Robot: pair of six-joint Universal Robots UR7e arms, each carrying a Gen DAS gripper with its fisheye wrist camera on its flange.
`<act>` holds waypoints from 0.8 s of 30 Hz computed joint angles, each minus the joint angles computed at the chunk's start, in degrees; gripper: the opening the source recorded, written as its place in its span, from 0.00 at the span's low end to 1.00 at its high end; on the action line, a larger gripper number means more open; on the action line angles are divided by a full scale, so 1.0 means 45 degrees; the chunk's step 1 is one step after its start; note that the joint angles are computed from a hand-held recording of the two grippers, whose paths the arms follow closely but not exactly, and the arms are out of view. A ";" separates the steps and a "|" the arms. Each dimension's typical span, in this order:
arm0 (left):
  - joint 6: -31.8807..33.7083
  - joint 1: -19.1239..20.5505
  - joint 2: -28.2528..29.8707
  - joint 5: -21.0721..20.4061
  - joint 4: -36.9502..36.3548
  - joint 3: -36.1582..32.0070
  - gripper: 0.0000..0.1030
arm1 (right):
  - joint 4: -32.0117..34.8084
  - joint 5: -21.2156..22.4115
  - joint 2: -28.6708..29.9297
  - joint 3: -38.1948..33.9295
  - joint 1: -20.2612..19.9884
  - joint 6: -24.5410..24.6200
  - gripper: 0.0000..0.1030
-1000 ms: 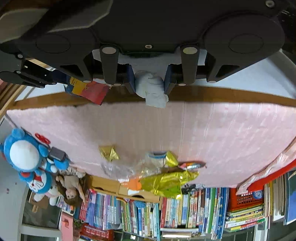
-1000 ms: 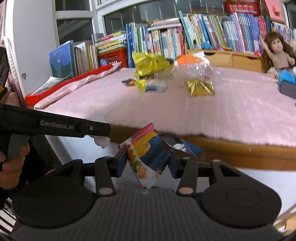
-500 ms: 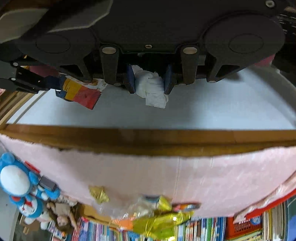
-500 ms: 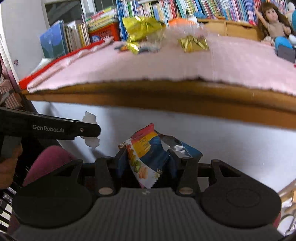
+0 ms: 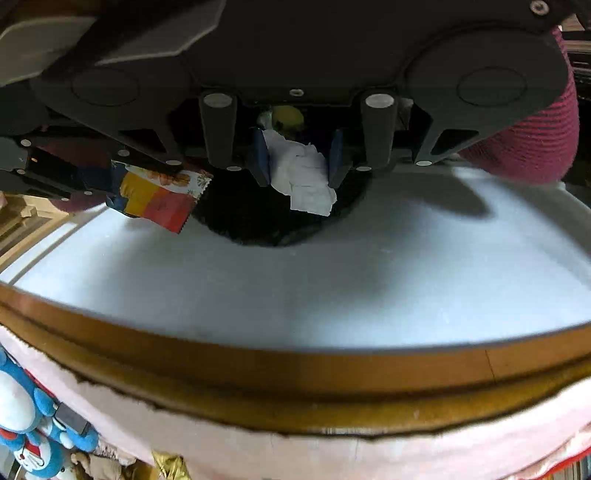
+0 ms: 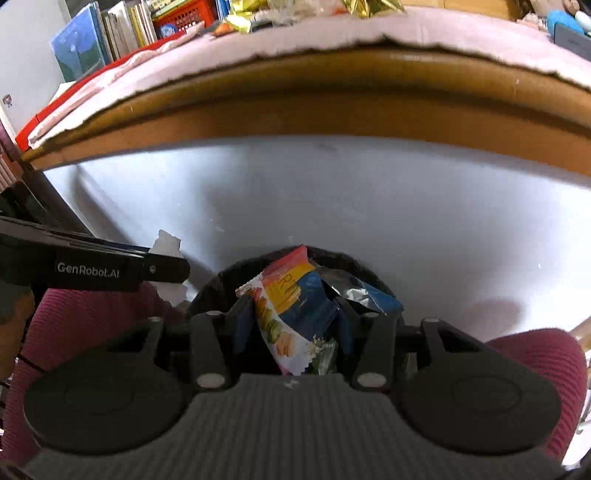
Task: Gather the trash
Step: 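Carry the snack wrapper and tissue down into the black bin and open both tools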
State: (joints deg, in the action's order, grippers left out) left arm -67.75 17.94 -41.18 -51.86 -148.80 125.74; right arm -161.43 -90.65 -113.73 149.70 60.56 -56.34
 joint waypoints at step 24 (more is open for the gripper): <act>-0.0046 0.0042 0.0231 -0.0300 0.0443 -0.0181 0.40 | -0.0223 -0.0552 0.0698 -0.0139 0.0320 0.0284 0.66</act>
State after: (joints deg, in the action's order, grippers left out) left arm -67.96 18.13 -40.14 -53.21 -146.80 124.93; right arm -162.43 -93.13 -110.59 149.08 62.00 -55.06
